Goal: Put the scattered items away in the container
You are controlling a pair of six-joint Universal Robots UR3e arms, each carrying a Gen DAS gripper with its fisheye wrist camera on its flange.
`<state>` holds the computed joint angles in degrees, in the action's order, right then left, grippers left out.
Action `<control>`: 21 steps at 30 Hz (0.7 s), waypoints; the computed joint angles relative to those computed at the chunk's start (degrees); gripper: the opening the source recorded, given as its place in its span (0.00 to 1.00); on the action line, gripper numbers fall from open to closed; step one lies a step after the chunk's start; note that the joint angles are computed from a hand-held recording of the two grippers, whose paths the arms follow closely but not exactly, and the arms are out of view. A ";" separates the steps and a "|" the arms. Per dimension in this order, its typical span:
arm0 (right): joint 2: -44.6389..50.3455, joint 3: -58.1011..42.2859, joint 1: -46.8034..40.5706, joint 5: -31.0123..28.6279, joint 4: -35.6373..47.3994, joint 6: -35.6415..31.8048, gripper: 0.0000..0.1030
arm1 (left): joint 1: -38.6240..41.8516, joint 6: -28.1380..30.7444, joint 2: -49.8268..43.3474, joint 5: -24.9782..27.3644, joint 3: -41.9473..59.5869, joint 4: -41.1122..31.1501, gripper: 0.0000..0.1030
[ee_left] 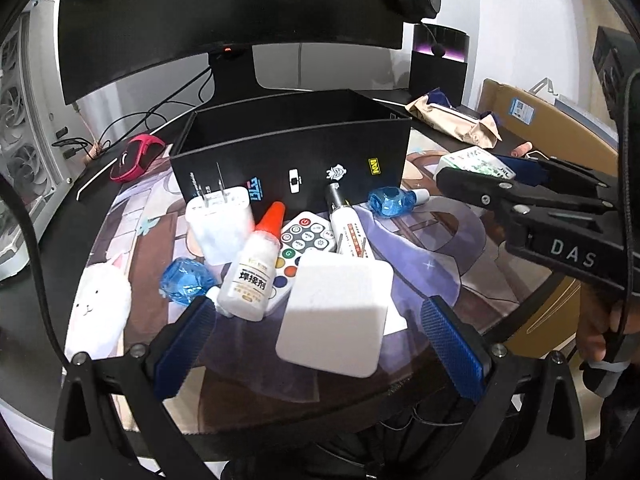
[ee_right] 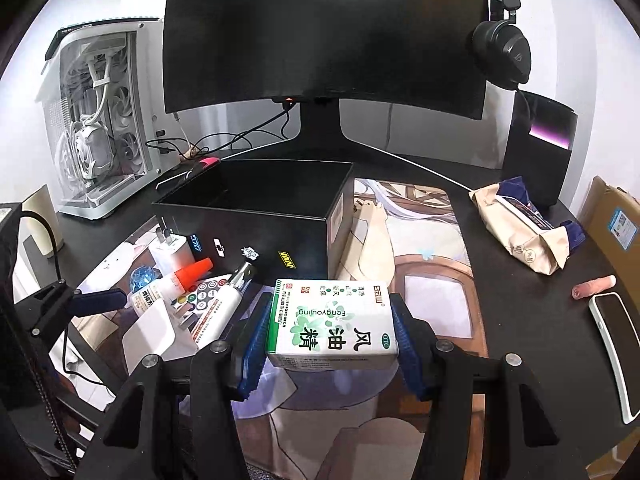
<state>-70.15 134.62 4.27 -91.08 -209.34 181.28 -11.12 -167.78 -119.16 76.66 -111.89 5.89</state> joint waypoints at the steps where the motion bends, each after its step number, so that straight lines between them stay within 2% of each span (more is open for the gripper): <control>1: 0.06 -0.03 0.03 -0.01 0.04 -0.05 0.54 | 0.09 -0.12 -0.37 -0.12 0.29 -0.26 0.99; 6: 0.30 0.05 -0.25 0.27 -0.02 -0.25 0.54 | 0.09 -0.41 -2.08 -0.03 1.67 -1.78 0.99; 17: 0.54 -0.02 -0.33 0.75 0.08 -0.46 0.54 | 0.77 0.14 -2.38 -1.31 0.36 0.17 1.00; 21: 0.13 0.42 -0.36 0.93 -0.30 -0.59 0.54 | 1.49 1.01 -3.15 -2.68 -1.66 4.67 1.00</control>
